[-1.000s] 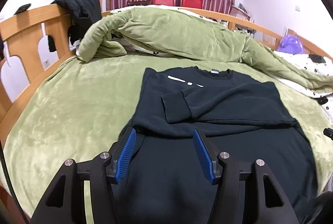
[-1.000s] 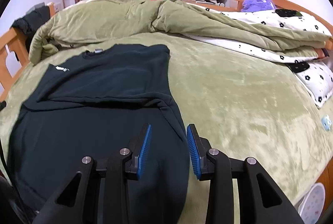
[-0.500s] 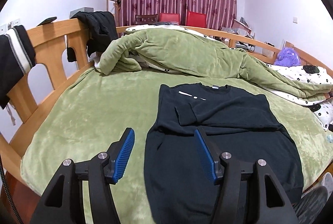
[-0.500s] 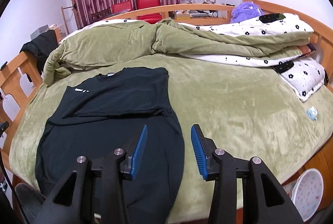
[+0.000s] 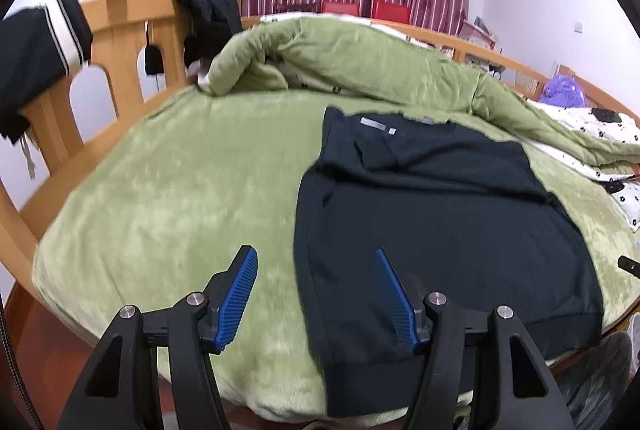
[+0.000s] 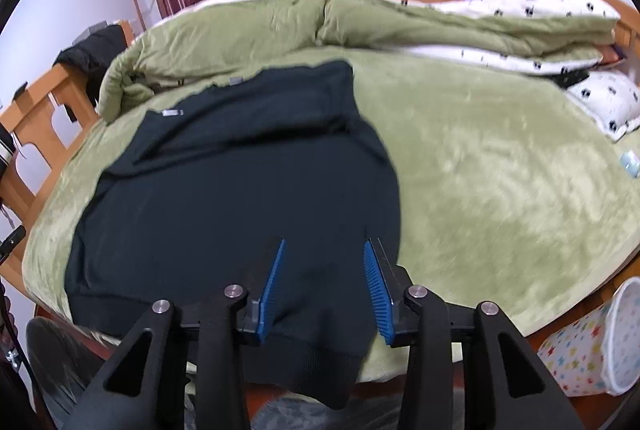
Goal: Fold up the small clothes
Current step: 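Move both tools to the ribbed sweatshirt hem and close on it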
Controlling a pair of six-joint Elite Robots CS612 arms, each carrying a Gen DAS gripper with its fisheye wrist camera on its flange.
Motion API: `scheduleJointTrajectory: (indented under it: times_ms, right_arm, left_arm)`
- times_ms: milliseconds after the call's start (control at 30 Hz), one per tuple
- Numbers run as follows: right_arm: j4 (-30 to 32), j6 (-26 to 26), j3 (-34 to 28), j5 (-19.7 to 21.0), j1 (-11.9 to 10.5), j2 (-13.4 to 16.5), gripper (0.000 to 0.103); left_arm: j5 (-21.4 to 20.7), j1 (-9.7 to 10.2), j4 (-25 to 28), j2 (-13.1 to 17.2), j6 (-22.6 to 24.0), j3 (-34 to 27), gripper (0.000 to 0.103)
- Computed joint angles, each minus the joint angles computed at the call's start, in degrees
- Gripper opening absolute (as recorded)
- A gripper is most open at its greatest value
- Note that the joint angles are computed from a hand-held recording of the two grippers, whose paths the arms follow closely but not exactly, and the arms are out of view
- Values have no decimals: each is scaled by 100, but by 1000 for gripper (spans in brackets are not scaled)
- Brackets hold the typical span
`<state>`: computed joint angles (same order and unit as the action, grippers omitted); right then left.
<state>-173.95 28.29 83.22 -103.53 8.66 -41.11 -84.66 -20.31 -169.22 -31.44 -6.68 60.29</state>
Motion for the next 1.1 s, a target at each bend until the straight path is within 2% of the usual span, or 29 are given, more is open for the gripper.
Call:
scheduleJointTrajectory:
  times_ms: [233,400,800,933,1100]
  right_arm:
    - [138,130,-61,64,9,279,40]
    - [168,363,-47,142,-8,347,40]
    - [275,378,-13,145,-23,391,40]
    - [140,534,55,195,-21,385,40]
    - [143,728,144,247,-27,329,40]
  left_arm:
    - [-155,42,372,178,-121,-54,59]
    - [-303,52,699,273,-174,-166,59]
    - [-453,19,1280,568,-242,-585,59]
    - [-456,8,1449,660,-205,-750,59]
    - [-516,21,1505,679,-166,-809,53]
